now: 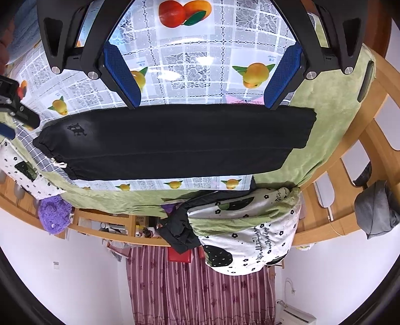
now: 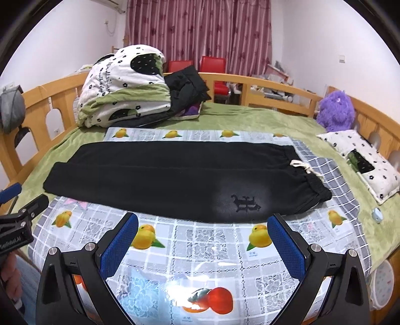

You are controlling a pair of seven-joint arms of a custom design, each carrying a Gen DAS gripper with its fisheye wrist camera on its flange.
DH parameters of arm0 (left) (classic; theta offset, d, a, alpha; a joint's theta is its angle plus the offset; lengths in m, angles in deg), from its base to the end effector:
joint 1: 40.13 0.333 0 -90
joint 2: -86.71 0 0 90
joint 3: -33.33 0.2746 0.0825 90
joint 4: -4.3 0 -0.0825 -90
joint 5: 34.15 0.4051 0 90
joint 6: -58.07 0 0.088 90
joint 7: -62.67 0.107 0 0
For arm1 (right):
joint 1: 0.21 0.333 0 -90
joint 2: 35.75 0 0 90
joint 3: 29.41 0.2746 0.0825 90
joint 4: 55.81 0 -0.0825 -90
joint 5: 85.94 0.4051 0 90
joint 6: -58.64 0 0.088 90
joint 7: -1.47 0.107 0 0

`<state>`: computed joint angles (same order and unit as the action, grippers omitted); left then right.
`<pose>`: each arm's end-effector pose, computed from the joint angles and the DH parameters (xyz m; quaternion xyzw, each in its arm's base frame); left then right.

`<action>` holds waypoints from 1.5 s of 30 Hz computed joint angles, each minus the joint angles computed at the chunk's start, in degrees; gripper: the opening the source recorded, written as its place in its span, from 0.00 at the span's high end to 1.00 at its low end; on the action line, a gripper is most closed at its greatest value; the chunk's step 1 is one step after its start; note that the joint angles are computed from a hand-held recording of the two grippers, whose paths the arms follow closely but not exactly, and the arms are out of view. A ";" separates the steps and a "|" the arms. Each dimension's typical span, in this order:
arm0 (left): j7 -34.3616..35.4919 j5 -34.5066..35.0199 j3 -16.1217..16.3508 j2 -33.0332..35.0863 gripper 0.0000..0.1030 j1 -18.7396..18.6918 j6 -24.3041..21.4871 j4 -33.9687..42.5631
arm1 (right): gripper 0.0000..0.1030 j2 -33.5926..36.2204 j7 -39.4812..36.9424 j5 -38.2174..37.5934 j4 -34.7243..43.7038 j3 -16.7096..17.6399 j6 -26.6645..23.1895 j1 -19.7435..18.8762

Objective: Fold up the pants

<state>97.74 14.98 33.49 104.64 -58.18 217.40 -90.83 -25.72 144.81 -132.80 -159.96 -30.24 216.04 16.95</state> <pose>0.6559 -0.2474 0.4615 -0.6146 0.6416 -0.3102 0.3382 0.6294 0.2154 0.4690 -0.6359 0.6357 -0.3335 0.2832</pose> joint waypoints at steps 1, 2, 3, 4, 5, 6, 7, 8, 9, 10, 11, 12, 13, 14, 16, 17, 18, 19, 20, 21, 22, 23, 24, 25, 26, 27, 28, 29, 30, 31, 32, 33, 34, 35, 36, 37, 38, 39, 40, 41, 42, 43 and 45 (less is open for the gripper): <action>-0.29 0.47 0.15 -0.33 0.03 -0.16 0.06 -0.20 | 0.01 -0.33 0.41 -0.81 -0.25 -0.22 -0.33 0.11; -0.67 1.18 0.31 -0.70 0.03 -0.38 -0.28 -0.31 | 0.02 -0.66 1.14 -2.18 -0.31 -0.42 -1.15 0.34; -1.31 2.32 0.47 -1.27 0.03 -0.62 -0.54 -0.59 | 0.01 -0.99 1.40 -2.85 -0.48 -0.41 -1.67 0.36; -1.55 2.78 0.28 -1.90 0.03 -0.43 -0.18 -1.08 | 0.01 -1.78 1.45 -3.24 -1.08 -0.38 -1.76 0.18; -1.52 2.69 -0.09 -2.58 0.03 -0.01 0.45 -1.75 | 0.01 -2.51 1.60 -3.28 -1.82 -0.28 -1.06 -0.17; -1.35 2.45 -0.48 -3.40 0.03 0.42 1.07 -2.53 | 0.01 -3.29 1.96 -3.19 -2.73 -0.17 -0.06 -0.57; -1.44 2.68 -0.73 -4.33 0.03 0.71 1.58 -3.40 | 0.01 -4.32 2.29 -2.34 -4.06 -0.05 1.57 -1.17; -1.85 3.34 -0.89 -4.95 0.03 0.87 1.71 -3.94 | 0.01 -4.84 2.57 -1.66 -4.87 0.11 2.87 -1.68; -2.73 4.68 -0.92 -5.74 0.03 0.90 1.71 -4.55 | 0.01 -5.20 2.83 -1.12 -5.48 0.26 4.14 -2.11; -3.74 5.97 -1.06 -6.35 0.03 1.07 1.67 -5.06 | 0.01 -5.37 3.01 -0.66 -5.87 0.41 5.32 -2.47; -4.52 6.72 -1.35 -6.71 0.03 1.40 1.55 -5.34 | 0.01 -5.25 3.01 -0.40 -5.79 0.58 5.70 -2.65; -5.29 6.98 -1.69 -6.98 0.03 1.84 1.51 -5.60 | 0.01 -4.93 2.99 -0.56 -5.33 0.74 5.30 -2.63; -5.54 6.49 -2.10 -7.02 0.03 2.44 1.82 -5.76 | 0.01 -4.69 2.94 -0.93 -5.10 0.85 5.05 -2.55; -5.44 5.37 -2.50 -6.87 0.03 3.12 2.45 -5.86 | 0.01 -4.39 2.43 -0.87 -4.80 0.95 5.06 -2.53; -5.63 4.10 -2.76 -6.36 0.03 3.77 3.20 -5.92 | 0.01 -3.75 1.54 -0.92 -4.29 0.99 5.28 -2.40; -5.77 3.81 -2.71 -5.99 0.03 3.84 3.40 -5.76 | 0.01 -3.57 1.36 -1.04 -4.23 0.94 5.30 -2.28; -5.59 3.28 -2.67 -5.38 0.03 3.91 3.48 -5.36 | 0.01 -3.31 1.14 -0.97 -4.14 0.93 5.35 -2.17; -5.34 2.81 -2.58 -4.82 0.03 3.84 3.49 -4.99 | 0.01 -2.97 0.45 -0.54 -4.06 0.97 5.62 -2.14; -5.06 2.38 -2.41 -4.33 0.03 3.75 3.60 -4.73 | 0.01 -2.57 -0.32 -0.06 -3.89 0.98 5.83 -2.09; -4.69 1.81 -2.23 -3.84 0.03 3.71 3.84 -4.53 | 0.01 -2.12 -0.81 0.12 -3.54 0.91 5.83 -1.94; -4.22 1.05 -2.05 -3.40 0.03 3.68 4.03 -4.43 | 0.01 -1.41 -0.79 -0.21 -2.93 0.70 5.68 -1.68; -4.06 0.62 -1.76 -3.18 0.03 3.47 4.11 -4.50 | 0.01 -0.96 -0.70 -0.31 -2.52 0.49 5.47 -1.44; -3.50 -0.21 -1.62 -2.81 0.03 3.40 3.94 -4.39 | 0.01 -0.50 -0.64 -0.22 -2.09 0.33 5.23 -1.23; -3.06 -0.86 -1.42 -2.48 0.03 3.27 3.74 -4.29 | 0.01 -0.10 -0.87 0.34 -1.81 0.23 5.23 -1.17; -3.18 -0.91 -1.06 -2.40 0.03 2.91 3.68 -4.32 | 0.01 0.24 -1.21 1.14 -1.67 0.17 5.53 -1.20; -3.16 -0.93 -0.75 -2.22 0.03 2.69 3.65 -4.29 | 0.01 0.39 -1.24 1.54 -1.64 0.00 5.78 -1.13; -2.99 -1.05 -0.51 -2.09 0.03 2.52 3.38 -4.17 | 0.01 0.47 -0.44 1.34 -1.70 -0.37 6.06 -0.95; -2.91 -1.20 -0.28 -2.06 0.03 2.43 2.98 -4.09 | 0.01 0.52 0.76 0.57 -1.67 -0.79 6.09 -0.62; -2.63 -1.69 -0.22 -2.11 0.03 2.52 2.78 -4.07 | 0.01 0.38 2.73 -0.89 -1.79 -1.37 5.90 -0.21; -1.15 -3.40 -0.62 -2.28 0.03 3.14 2.75 -4.14 | 0.01 0.41 3.85 -2.00 -1.58 -1.66 5.50 0.01; 1.13 -5.62 -1.17 -2.59 0.03 3.97 2.94 -4.29 | 0.01 0.30 3.83 -2.35 -1.55 -1.66 5.29 -0.07; 2.56 -6.81 -1.24 -2.80 0.03 4.34 2.95 -4.24 | 0.01 0.22 3.08 -2.22 -1.44 -1.51 5.16 -0.29; 3.32 -7.06 -0.91 -3.21 0.03 4.40 2.38 -3.97 | 0.02 0.13 1.83 -1.75 -1.23 -1.33 5.04 -0.61; 3.32 -6.47 -0.43 -3.38 0.03 4.26 1.88 -3.46 | 0.02 0.01 0.98 -1.57 -0.83 -1.32 4.74 -0.86; 2.94 -5.15 0.25 -3.69 0.04 4.14 1.31 -2.89 | 0.02 -0.14 1.01 -1.97 -0.53 -1.47 4.64 -0.95; 2.65 -4.26 0.54 -3.80 0.03 4.22 0.75 -2.30 | 0.02 -0.31 0.74 -2.07 -0.01 -1.61 4.63 -1.24; 2.19 -3.51 0.85 -3.84 0.03 4.55 0.56 -1.67 | 0.02 -0.40 0.15 -1.67 0.24 -1.59 5.07 -1.64; 2.42 -3.93 0.72 -3.50 0.03 5.19 0.76 -0.99 | 0.02 -0.34 -0.04 -1.61 0.69 -1.70 5.75 -1.98; 2.93 -4.86 0.53 -2.99 0.03 5.87 1.12 -0.30 | 0.02 -0.18 0.67 -2.31 1.24 -2.07 6.28 -2.12; 3.50 -5.95 0.44 -2.29 0.03 6.46 1.55 0.44 | 0.02 0.21 1.69 -3.25 1.98 -2.50 6.78 -2.22; 3.81 -6.87 0.60 -1.24 0.03 6.87 1.93 1.38 | 0.01 0.71 1.21 -2.78 2.56 -2.51 7.18 -2.57; 4.08 -7.52 0.91 -0.20 0.03 7.00 2.16 2.25 | 0.01 2.08 -1.42 -0.32 3.85 -2.04 7.19 -3.34; 5.44 -9.55 1.45 2.21 0.04 7.32 1.67 4.11 | 0.02 4.31 -3.20 1.32 5.90 -2.43 6.35 -3.45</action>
<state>103.18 5.43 34.93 106.85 -50.87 219.07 -86.73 -21.41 141.60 -131.48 -154.06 -32.68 222.38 13.51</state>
